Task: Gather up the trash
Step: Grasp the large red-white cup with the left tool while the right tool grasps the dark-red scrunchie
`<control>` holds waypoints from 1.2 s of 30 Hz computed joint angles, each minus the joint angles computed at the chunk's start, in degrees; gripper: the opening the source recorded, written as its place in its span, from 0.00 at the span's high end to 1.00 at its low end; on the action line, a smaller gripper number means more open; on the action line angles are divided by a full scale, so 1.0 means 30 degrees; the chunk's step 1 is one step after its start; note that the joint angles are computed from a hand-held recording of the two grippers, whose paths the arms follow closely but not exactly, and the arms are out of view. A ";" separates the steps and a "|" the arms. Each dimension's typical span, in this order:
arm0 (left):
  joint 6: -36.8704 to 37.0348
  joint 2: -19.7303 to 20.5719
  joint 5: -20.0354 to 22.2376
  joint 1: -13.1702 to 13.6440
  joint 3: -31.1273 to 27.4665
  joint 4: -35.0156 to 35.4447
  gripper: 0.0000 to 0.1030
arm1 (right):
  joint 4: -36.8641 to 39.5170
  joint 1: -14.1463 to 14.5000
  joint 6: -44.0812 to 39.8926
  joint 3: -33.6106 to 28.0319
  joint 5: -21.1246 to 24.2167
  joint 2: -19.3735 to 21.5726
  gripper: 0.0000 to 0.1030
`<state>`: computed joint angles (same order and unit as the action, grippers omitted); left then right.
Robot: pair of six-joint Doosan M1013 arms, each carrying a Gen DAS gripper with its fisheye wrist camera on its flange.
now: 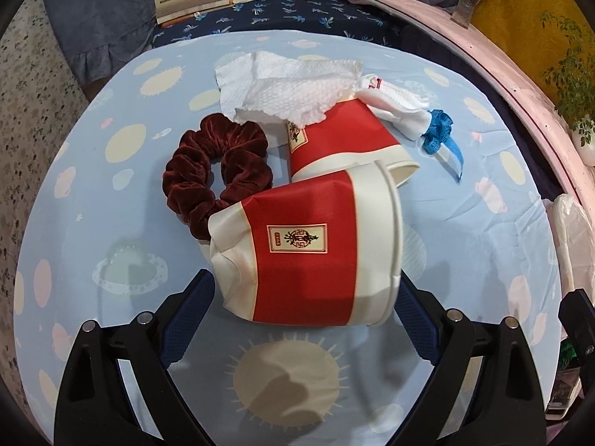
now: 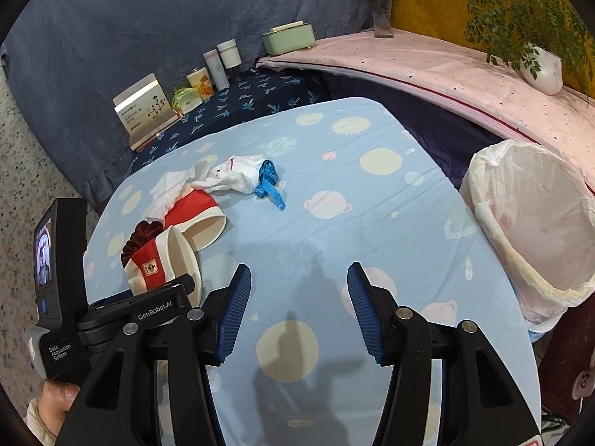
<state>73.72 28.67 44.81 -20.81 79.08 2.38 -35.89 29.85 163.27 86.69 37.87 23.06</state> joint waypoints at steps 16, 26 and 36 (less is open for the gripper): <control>0.2589 -0.1516 -0.1670 0.0822 0.1365 -0.2434 0.19 | 0.0962 0.0394 -0.1808 -0.1475 0.0370 0.0917 0.48; 0.0337 -0.2068 -0.2048 0.1924 0.1613 -0.0650 0.19 | 0.2384 0.0938 -0.4289 -0.3237 0.0208 0.1995 0.49; -0.0621 -0.2030 -0.2334 0.2799 0.1710 0.0937 0.19 | 0.5696 0.0968 -0.7305 -0.5636 -0.0021 0.3801 0.56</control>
<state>71.86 22.58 37.81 -12.41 84.21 5.19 -18.80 32.76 141.36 69.78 37.81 34.47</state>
